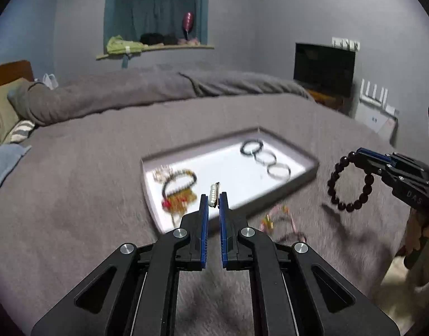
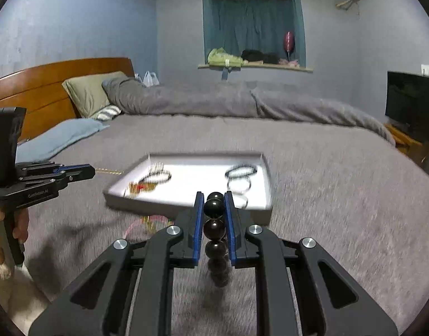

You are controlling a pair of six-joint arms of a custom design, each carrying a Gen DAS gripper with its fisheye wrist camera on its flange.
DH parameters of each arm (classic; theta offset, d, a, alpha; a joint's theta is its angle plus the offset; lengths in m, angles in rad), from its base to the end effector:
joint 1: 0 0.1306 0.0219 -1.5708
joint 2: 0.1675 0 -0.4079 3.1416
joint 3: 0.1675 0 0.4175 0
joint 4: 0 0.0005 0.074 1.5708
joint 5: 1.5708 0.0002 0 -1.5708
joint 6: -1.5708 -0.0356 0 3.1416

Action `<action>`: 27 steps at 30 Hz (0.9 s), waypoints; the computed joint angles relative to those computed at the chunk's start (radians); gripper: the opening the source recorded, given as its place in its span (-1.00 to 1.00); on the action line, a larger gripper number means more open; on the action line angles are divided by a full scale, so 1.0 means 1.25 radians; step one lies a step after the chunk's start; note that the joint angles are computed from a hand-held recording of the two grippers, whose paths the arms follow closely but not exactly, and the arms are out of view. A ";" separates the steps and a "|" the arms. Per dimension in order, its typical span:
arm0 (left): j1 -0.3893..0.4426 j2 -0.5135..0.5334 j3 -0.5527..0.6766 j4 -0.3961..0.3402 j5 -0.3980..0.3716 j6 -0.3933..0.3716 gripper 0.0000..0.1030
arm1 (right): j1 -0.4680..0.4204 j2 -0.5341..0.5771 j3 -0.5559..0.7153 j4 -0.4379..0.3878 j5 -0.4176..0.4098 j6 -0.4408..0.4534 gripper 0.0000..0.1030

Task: Organize jewelry
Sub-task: 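Carry the hair pin and bead bracelet over the tray and open both tools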

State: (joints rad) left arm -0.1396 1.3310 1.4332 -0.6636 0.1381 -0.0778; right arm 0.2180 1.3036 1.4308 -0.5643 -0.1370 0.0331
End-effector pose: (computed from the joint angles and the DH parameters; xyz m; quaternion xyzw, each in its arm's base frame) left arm 0.4945 -0.0749 0.5217 0.1279 0.8645 -0.0753 0.4803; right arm 0.4817 0.1112 0.5430 -0.1418 0.8304 0.1069 0.5281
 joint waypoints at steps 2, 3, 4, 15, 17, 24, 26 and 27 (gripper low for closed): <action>0.001 0.013 0.022 0.004 0.002 0.006 -0.84 | 0.000 0.014 0.025 0.008 0.001 -0.002 -0.72; -0.001 0.024 0.036 0.007 0.000 0.008 -0.84 | 0.001 0.025 0.043 0.015 0.004 -0.005 -0.72; -0.001 0.034 0.048 0.007 -0.002 0.008 -0.84 | 0.003 0.037 0.061 0.018 0.007 -0.007 -0.72; 0.049 0.158 0.161 -0.053 0.114 0.060 -0.84 | 0.027 0.204 0.253 0.013 0.017 -0.033 -0.72; 0.057 0.165 0.162 -0.074 0.129 0.040 -0.84 | 0.029 0.234 0.277 -0.003 0.005 -0.035 -0.72; 0.090 0.221 0.194 -0.199 0.241 -0.003 -0.84 | 0.033 0.316 0.337 -0.093 -0.090 -0.040 -0.72; 0.094 0.238 0.210 -0.231 0.259 -0.009 -0.84 | 0.036 0.328 0.344 -0.113 -0.099 -0.037 -0.72; 0.095 0.243 0.215 -0.241 0.266 -0.010 -0.84 | 0.036 0.335 0.349 -0.125 -0.099 -0.037 -0.72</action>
